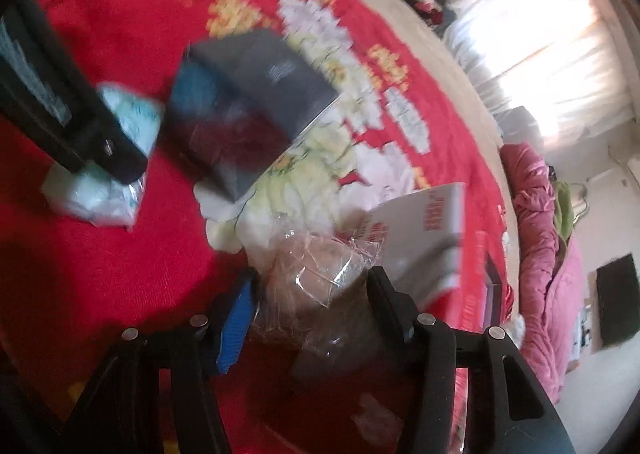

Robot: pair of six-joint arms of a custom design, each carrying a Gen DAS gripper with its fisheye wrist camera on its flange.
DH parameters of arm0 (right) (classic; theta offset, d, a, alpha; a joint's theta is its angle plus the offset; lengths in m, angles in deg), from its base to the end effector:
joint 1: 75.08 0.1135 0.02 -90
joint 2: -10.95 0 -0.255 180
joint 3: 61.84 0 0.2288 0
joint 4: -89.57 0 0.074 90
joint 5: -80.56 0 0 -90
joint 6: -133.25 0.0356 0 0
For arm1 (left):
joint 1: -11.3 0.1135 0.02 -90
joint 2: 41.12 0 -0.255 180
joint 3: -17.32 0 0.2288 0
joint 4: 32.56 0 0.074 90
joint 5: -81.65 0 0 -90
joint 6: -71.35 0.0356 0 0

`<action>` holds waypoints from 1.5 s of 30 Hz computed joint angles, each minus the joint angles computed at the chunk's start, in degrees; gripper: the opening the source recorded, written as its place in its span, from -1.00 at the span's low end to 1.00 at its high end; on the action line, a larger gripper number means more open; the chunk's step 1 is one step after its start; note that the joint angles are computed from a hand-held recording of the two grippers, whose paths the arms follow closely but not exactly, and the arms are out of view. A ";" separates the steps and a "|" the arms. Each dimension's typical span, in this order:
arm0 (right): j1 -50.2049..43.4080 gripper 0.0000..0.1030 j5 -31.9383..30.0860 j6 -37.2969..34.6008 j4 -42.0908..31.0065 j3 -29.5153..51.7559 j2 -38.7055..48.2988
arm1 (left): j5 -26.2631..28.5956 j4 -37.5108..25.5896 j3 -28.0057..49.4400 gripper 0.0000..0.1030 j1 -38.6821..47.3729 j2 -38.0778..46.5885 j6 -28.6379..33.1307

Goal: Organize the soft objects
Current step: 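Grasp the bagged tissue pack with the left tool while the right grasps the bagged bread roll, then carry the tissue pack with the left tool while the right carries the bread roll toward the tray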

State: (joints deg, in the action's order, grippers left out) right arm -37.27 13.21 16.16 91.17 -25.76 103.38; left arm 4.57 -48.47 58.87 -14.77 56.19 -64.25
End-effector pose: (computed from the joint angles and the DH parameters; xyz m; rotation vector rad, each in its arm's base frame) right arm 0.1816 0.1236 0.0905 -1.1901 2.1639 -0.4183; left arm 0.1900 -0.1018 0.0741 -0.4493 2.9297 -0.5520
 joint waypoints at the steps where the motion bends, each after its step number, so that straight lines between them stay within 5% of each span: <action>1: -0.71 0.11 -1.07 0.86 -2.37 -0.34 -3.44 | -0.29 -0.45 -0.03 0.11 -0.34 -0.62 -0.22; 7: -7.82 0.11 -13.04 6.80 -19.49 1.60 -23.42 | -3.16 -6.97 -2.97 0.05 -3.54 -12.47 -1.71; 15: -16.89 0.11 -22.23 11.49 -30.24 4.98 -33.32 | -7.99 -17.68 0.08 0.04 -7.55 -25.92 -5.25; 19: -26.15 0.11 -29.31 10.49 -35.86 6.72 -38.11 | -11.46 -24.42 7.60 0.04 -11.42 -27.99 -5.18; 25: -47.15 0.11 -43.37 3.52 -44.28 12.84 -40.90 | -14.99 -28.26 21.93 0.04 -16.57 -21.38 -4.21; 33: -75.06 0.11 -59.27 -7.98 -52.66 24.57 -31.37 | -17.29 -32.18 42.12 0.04 -22.66 -7.07 -1.08; 45: -88.65 0.11 -65.13 -13.48 -55.75 34.13 -18.96 | -16.88 -39.70 71.17 0.04 -27.81 16.66 4.09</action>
